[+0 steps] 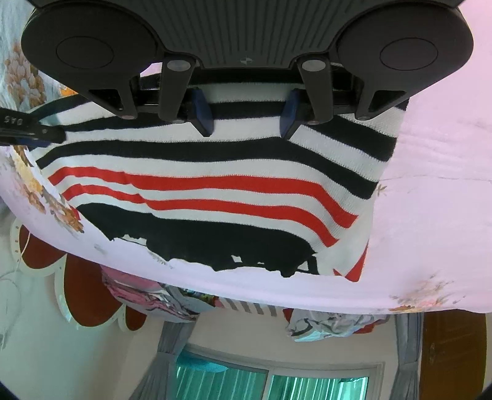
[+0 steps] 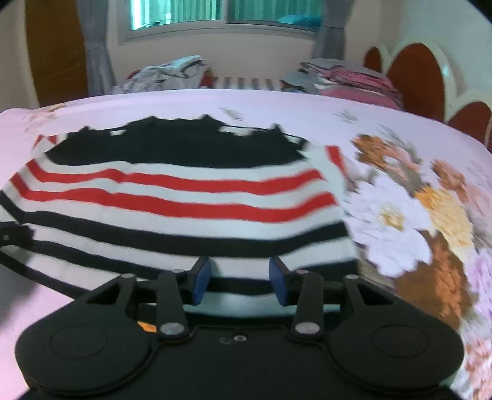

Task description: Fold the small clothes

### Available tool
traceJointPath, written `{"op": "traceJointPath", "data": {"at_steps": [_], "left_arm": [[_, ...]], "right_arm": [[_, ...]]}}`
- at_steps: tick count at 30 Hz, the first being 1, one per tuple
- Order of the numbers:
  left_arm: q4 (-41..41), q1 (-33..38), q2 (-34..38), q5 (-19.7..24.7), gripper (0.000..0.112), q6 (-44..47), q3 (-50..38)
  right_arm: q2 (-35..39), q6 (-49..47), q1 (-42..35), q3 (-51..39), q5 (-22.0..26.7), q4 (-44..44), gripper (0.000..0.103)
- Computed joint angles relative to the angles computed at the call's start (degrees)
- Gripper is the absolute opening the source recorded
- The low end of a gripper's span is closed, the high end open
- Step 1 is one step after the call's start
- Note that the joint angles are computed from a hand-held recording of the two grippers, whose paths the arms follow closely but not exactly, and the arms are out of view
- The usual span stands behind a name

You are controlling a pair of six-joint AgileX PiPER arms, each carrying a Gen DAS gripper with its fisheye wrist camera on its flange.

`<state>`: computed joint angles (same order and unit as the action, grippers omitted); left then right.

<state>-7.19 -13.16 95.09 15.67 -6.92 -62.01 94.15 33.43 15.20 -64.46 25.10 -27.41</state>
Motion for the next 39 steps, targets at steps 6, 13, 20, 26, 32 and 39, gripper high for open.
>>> {"op": "traceJointPath", "data": {"at_steps": [6,13,20,26,32,39], "left_arm": [[1.3,0.0,0.3,1.0,0.048,-1.3,-0.7],[7.7,-1.1,1.0,1.1,0.048,-6.4,-1.2],[13.3,-2.0,0.8,0.6,0.048,-11.2,-0.6],[16.7,-2.9,1.1,3.2,0.048,-16.1,-2.1],[17.5,-3.5,1.8,7.7,0.049,-18.5,-5.1],[19.3,-5.0,2.2,11.7,0.065,-23.4,-7.6]], "right_arm": [[-0.3,5.0,-2.5,1.9,1.3,-4.0,0.043],[1.0,5.9,-2.6,1.5,0.9,-5.1,0.045],[0.5,10.8,-1.5,3.0,0.6,-9.5,0.046],[-0.3,4.3,-3.0,3.6,-1.1,-4.4,0.046],[-0.5,-17.4,-6.8,-0.1,0.8,14.4,0.048],[-0.1,-29.8,-4.8,-4.7,-0.4,24.3,0.058]]}}
